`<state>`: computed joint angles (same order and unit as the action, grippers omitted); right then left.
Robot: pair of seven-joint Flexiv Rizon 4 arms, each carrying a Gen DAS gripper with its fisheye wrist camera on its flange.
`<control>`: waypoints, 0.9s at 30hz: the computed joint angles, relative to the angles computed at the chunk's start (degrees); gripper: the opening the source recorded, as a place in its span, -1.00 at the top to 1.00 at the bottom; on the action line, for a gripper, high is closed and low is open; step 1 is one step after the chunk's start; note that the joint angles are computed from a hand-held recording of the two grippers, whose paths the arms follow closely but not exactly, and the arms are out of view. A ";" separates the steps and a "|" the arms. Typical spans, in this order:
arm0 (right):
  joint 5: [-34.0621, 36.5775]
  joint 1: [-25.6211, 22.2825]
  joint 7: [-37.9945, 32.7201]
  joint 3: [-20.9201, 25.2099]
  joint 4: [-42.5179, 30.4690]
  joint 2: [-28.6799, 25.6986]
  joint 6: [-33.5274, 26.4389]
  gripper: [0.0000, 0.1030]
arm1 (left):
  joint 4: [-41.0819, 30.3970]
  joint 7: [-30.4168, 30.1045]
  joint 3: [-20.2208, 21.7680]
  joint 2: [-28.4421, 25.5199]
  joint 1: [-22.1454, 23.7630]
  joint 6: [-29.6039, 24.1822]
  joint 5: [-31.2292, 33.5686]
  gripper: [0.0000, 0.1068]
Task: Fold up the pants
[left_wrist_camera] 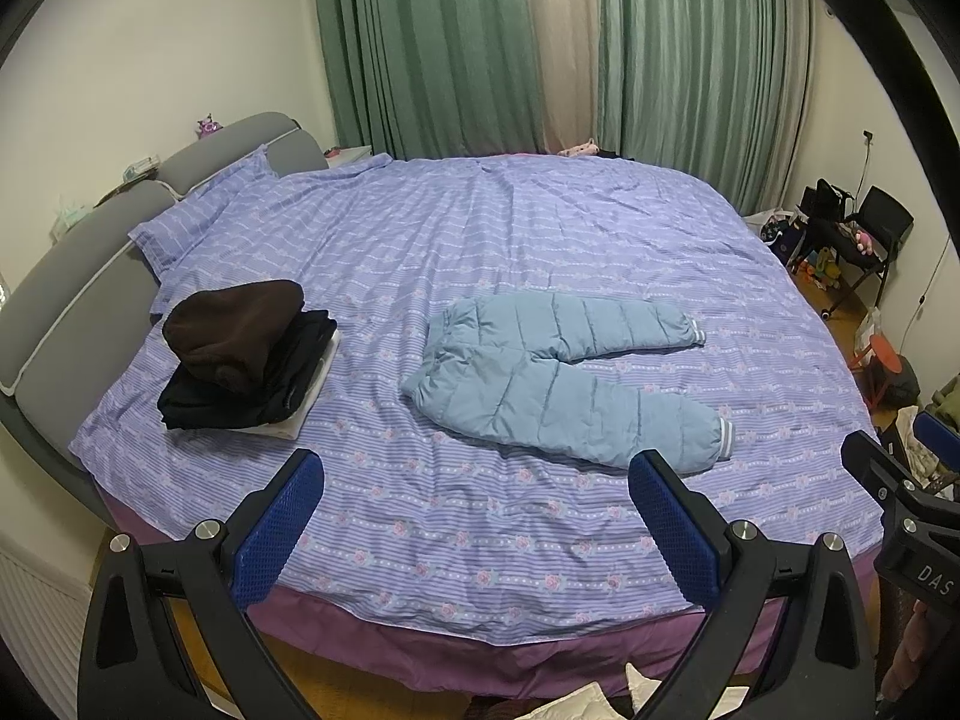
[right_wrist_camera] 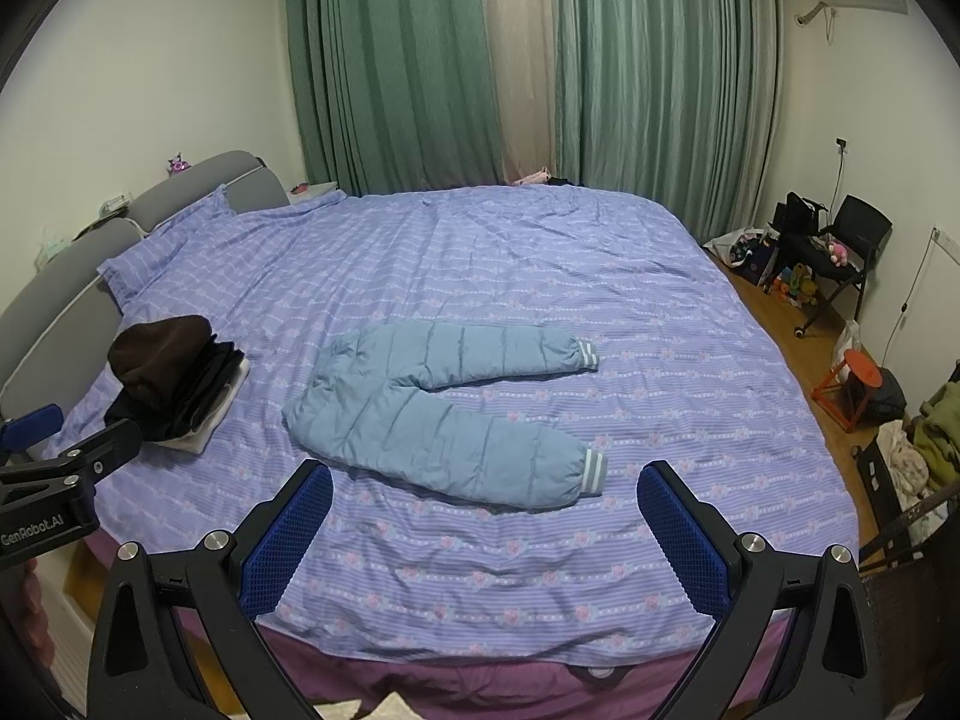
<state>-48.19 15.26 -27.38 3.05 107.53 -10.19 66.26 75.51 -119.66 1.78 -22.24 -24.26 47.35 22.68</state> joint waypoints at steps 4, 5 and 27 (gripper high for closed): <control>0.02 -0.02 -0.03 -0.01 -0.03 -0.04 0.05 -0.99 | 0.10 -0.05 -0.01 0.02 -0.01 0.17 0.10 -0.93; 0.07 -0.01 -0.06 0.00 -0.05 -0.05 0.01 -0.99 | 0.10 -0.05 -0.01 0.01 -0.01 0.17 0.10 -0.93; -0.02 0.00 0.02 -0.10 -0.37 -0.29 0.03 -0.99 | -2.73 1.27 0.39 -2.56 -0.05 0.01 -1.09 -0.93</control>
